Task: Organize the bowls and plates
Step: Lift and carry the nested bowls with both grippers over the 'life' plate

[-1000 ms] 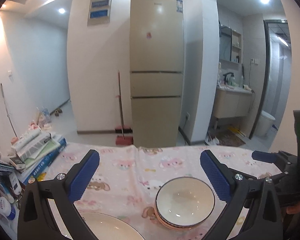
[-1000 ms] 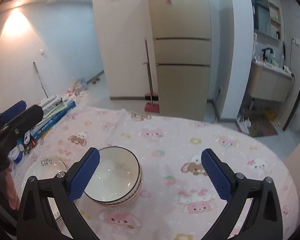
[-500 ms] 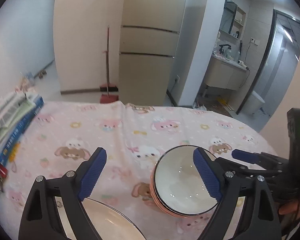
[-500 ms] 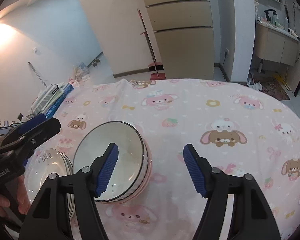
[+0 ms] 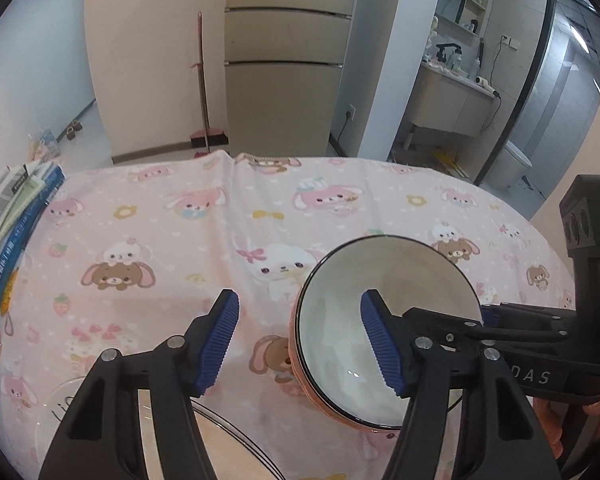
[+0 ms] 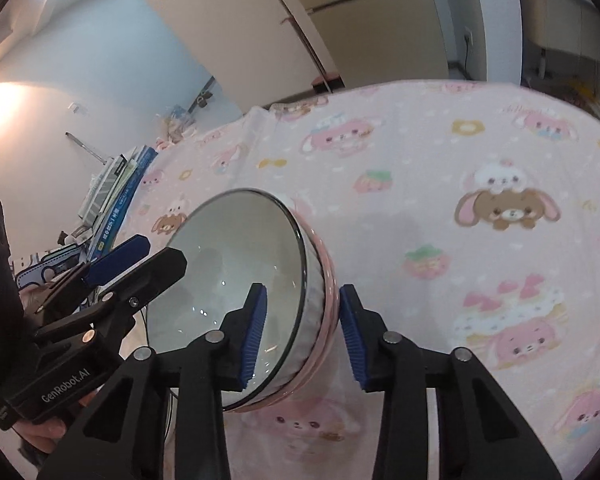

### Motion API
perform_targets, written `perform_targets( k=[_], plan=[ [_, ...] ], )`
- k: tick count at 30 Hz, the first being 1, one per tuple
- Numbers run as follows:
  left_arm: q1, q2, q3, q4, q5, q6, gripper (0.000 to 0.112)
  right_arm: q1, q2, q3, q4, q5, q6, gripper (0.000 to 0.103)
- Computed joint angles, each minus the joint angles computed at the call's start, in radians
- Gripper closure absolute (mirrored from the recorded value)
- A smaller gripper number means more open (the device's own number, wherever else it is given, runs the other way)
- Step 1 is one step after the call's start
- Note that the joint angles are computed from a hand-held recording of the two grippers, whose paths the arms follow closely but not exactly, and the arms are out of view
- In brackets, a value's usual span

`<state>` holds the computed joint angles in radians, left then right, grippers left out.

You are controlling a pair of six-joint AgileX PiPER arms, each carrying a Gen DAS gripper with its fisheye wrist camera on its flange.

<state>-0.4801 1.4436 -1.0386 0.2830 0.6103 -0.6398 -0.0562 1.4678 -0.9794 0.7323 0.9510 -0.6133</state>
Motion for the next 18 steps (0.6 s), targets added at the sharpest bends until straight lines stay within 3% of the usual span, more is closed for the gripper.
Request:
perform_targets(
  k=[9, 11, 14, 18],
  plan=[
    [0.105, 0.082, 0.006, -0.368, -0.027, 0.281, 0.047, -0.035, 0.086, -0.005, 0.079, 0.058, -0.028, 0.063],
    [0.116, 0.102, 0.004, -0.452, -0.022, 0.351, 0.064, -0.039, 0.09, -0.002, 0.09, 0.063, -0.033, 0.063],
    [0.136, 0.114, 0.019, -0.569, -0.04, 0.434, 0.067, -0.067, 0.115, -0.007, 0.123, 0.092, -0.049, 0.063],
    [0.138, 0.115, 0.022, -0.583, -0.044, 0.435, 0.068, -0.079, 0.124, -0.004, 0.146, 0.1, -0.06, 0.061]
  ],
)
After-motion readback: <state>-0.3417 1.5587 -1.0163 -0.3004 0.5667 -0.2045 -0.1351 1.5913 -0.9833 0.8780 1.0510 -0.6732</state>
